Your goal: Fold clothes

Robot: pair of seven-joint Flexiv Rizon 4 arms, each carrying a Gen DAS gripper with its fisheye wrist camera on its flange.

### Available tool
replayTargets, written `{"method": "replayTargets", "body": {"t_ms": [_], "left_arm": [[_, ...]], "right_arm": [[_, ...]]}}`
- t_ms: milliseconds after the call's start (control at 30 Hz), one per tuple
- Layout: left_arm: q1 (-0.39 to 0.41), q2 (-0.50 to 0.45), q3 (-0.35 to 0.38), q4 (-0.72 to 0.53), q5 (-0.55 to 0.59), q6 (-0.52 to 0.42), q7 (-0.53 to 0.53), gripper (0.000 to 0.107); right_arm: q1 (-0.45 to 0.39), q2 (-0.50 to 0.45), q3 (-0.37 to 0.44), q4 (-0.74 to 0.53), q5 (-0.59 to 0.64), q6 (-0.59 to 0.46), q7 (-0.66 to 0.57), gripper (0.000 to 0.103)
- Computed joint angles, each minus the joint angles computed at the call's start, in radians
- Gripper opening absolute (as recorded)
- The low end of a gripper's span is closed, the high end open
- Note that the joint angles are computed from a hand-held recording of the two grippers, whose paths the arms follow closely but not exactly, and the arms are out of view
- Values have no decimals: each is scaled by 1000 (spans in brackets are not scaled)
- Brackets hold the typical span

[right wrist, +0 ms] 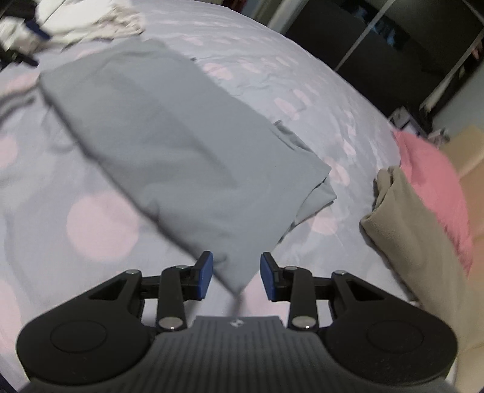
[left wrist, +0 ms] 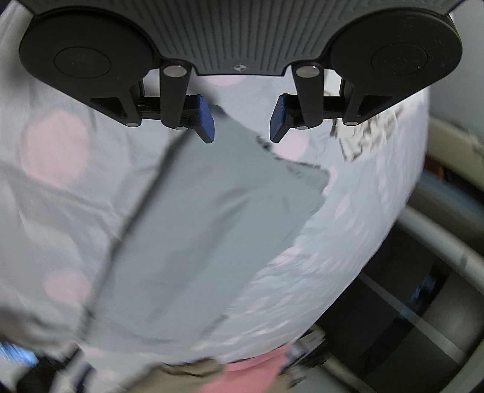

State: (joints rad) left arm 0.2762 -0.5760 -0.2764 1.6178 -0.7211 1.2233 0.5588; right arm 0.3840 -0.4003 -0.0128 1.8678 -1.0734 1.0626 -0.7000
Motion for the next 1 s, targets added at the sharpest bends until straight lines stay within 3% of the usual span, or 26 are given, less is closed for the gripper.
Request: {"method": "replayTargets", "body": {"t_ms": [100, 200, 267, 367, 467, 500, 533, 600, 667, 800, 1000], "left_arm": [[23, -13, -65, 57, -21, 115, 127, 38], [72, -37, -163, 112, -20, 239, 244, 38], [75, -58, -170, 106, 12, 267, 230, 38], [141, -101, -270, 117, 39, 355, 266, 36], [243, -163, -421, 137, 104, 457, 322, 36], [264, -183, -443, 134, 164, 476, 297, 29], [256, -181, -432, 132, 169, 479, 287, 20], [210, -154, -369, 116, 130, 445, 266, 14], [242, -165, -409, 111, 163, 458, 256, 7], [241, -137, -390, 92, 187, 407, 190, 2], [369, -100, -518, 144, 253, 393, 147, 1]], "right_arm": [[12, 9, -20, 44, -121, 5, 33, 36], [8, -9, -7, 42, -155, -22, -40, 36], [8, -25, -8, 34, -169, -42, -66, 36], [4, -46, -19, 26, -216, -44, -80, 34], [10, -67, -29, 11, -280, -69, -101, 17], [12, -73, -28, 4, -283, -85, -115, 12], [15, -78, -28, -2, -285, -100, -128, 8], [15, -74, -26, -5, -290, -119, -132, 5], [17, -66, -28, -4, -310, -138, -119, 4], [8, -45, -22, -5, -350, -165, -79, 3], [3, 10, 9, 16, -373, -203, -73, 3]]}}
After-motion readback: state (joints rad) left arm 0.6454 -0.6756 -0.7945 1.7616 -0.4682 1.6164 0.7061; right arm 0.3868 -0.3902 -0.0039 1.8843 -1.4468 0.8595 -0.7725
